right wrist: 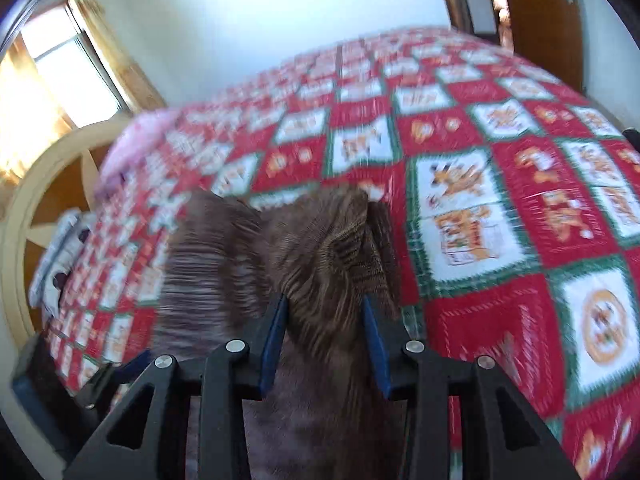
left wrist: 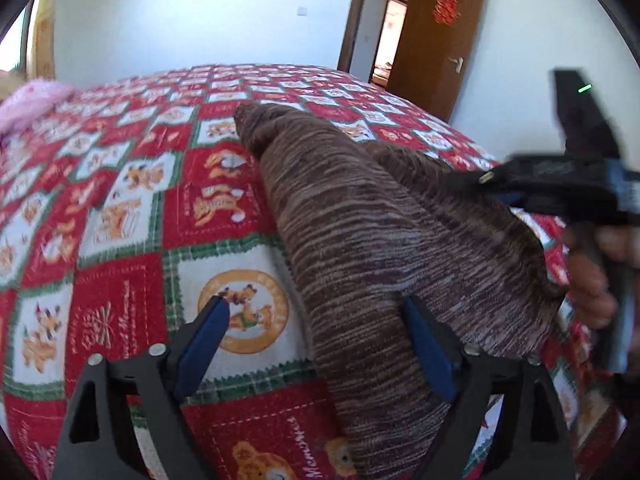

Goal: Fold small clothes

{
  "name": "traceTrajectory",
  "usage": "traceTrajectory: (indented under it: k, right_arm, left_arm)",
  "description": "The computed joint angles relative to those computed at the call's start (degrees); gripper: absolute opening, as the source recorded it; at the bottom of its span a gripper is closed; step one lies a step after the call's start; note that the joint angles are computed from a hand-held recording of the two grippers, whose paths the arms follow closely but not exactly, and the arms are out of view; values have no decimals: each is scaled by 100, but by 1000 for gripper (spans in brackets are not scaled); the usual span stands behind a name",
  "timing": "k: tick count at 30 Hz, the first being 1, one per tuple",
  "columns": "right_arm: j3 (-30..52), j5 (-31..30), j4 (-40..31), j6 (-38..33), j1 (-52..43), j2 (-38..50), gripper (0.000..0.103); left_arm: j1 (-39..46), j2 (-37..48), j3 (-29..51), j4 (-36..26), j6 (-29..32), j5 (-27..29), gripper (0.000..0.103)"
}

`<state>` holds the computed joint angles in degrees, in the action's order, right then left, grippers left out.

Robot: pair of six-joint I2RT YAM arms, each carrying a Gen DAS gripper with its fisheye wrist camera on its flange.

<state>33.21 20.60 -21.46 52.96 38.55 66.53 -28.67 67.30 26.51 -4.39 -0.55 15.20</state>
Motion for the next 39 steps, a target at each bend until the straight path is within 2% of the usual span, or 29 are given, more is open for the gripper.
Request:
traceTrajectory:
  k: [2,5,7,9,12,14,16,17,18,20,21,23,26,30,33,39]
  right_arm:
    - [-126,295,9,97,170,-94,11]
    - [-121,1092,-437,515,740,-244,10]
    - [18,1069,-613,398,738,-17,11]
    - [303,1248,-1007,369,791,184,23]
    - [823,1559,-1161,-82,845,220,24]
    - [1277,1279,-892,-860,703,442,28]
    - [1814,550,-557,-1667,450,875,39]
    - [2077,193,-540,-1856,342,1139,46]
    - [2459,-242,-600,-2034,211,1532,47]
    - [3270,-589,-891,-2219,74,2399,47]
    - [3794,-709,-1300,-2250,15,2927,43]
    - [4517,-756,-1779,-2155,-56,3735,13]
    - [4884,-951,-1589,-2179,-183,4336,7]
    - [4662,-1106,-841,-1970,-431,4716,6]
    - [4527,-1002,-740,-1902,-356,4529,6]
    - [2902,-712,178,-1870,40,2641,15]
  left_arm:
    - [244,146,41,14,-14,356,91]
    - [263,108,-30,62,-57,417,92]
    - [143,139,-7,35,-74,262,94]
    - [86,165,10,-45,-74,244,96]
    - [215,110,-79,-67,-87,382,97]
    - [174,-41,-196,-39,-129,329,97]
    - [120,-155,-267,-32,-136,264,97]
    - [105,-199,-300,-32,-138,250,97]
    - [92,-214,-312,-29,-134,235,97]
    - [75,-263,-351,-10,-131,222,97]
    - [91,-238,-351,18,-124,246,97]
    - [194,-251,-387,61,-118,409,97]
    - [316,-312,-468,129,-154,623,97]
    - [264,-215,-450,197,-185,611,98]
    - [304,-171,-450,231,-171,724,100]
    - [476,-148,-499,346,-161,1017,101]
